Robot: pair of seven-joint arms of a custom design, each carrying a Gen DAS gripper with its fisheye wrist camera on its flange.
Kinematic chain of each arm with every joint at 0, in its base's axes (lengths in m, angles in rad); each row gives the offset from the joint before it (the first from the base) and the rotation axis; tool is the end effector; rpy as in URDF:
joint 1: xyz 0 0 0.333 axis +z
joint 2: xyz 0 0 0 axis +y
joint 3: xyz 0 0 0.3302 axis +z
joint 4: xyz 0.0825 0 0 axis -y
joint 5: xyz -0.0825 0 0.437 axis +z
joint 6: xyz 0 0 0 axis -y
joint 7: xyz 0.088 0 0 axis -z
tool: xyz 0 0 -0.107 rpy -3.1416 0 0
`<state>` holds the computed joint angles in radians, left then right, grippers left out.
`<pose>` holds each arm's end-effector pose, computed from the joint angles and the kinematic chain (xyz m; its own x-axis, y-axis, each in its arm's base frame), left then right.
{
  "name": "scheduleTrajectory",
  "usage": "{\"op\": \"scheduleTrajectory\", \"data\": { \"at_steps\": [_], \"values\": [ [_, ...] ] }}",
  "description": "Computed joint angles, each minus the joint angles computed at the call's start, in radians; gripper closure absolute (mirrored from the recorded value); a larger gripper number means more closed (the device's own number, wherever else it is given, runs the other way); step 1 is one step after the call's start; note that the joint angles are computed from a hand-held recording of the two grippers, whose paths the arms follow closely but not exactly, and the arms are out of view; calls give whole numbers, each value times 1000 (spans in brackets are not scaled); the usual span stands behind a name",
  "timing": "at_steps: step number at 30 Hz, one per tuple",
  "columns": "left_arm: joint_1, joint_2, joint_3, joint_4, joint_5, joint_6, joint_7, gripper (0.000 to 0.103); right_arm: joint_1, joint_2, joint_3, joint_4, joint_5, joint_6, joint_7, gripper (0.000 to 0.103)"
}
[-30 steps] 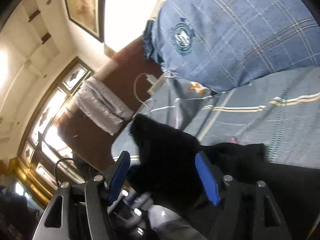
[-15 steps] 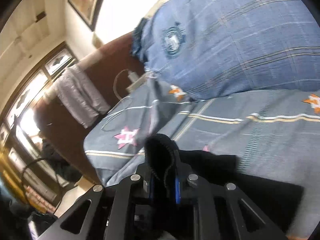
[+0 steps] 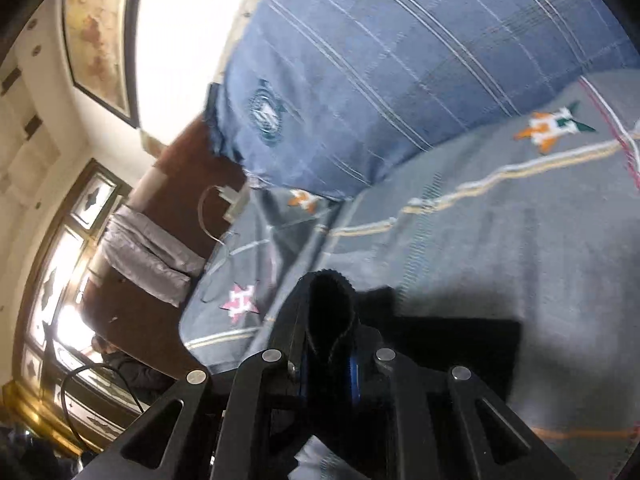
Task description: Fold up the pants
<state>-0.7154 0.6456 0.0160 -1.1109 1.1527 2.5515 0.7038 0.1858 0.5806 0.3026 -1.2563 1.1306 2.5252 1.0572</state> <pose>0.6362 -0.5575 0.5274 -0.2702 -0.8689 -0.4148 -0.2763 0.4827 -0.8311 0.7617 0.3172 0.5098 0.3763 -0.5022 -0.7786 -0.8303 0.1900 -0.5239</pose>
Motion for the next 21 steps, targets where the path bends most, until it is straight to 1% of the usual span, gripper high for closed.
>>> {"op": "scheduleTrajectory", "data": {
  "at_steps": [1, 2, 7, 8, 10, 12, 14, 16, 18, 21],
  "values": [
    [3, 15, -11, 18, -17, -7, 25, 92, 1, 1, -8, 1, -14, -7, 12, 90],
    [0, 24, -10, 32, -21, -8, 28, 92, 4, 3, -16, 4, -30, -11, 25, 90],
    [-15, 79, 0, 137, -58, -9, 67, 92, -30, -6, 1, -13, 17, -8, -18, 90],
    [-16, 92, 0, 155, -72, -10, 89, 92, -33, -8, -1, -15, 19, -10, -21, 90],
    [-12, 138, -16, 214, -129, -32, 188, 92, -33, -7, -12, -16, 15, -9, -4, 90],
    [-15, 176, -25, 259, -188, -63, 281, 91, -19, -4, -38, -13, -36, -14, 48, 90],
    [-16, 182, -28, 249, -235, -56, 330, 90, -12, -5, -54, -18, -76, -8, 89, 93],
    [-22, 188, -19, 247, -260, -51, 357, 89, -6, -6, -67, -22, -122, -8, 120, 94],
    [-24, 201, -17, 262, -288, -49, 377, 89, 19, -7, -95, -21, -213, -6, 162, 94],
    [-33, 223, -8, 296, -314, -55, 398, 88, 25, -8, -100, -27, -267, 14, 196, 94]
  ]
}}
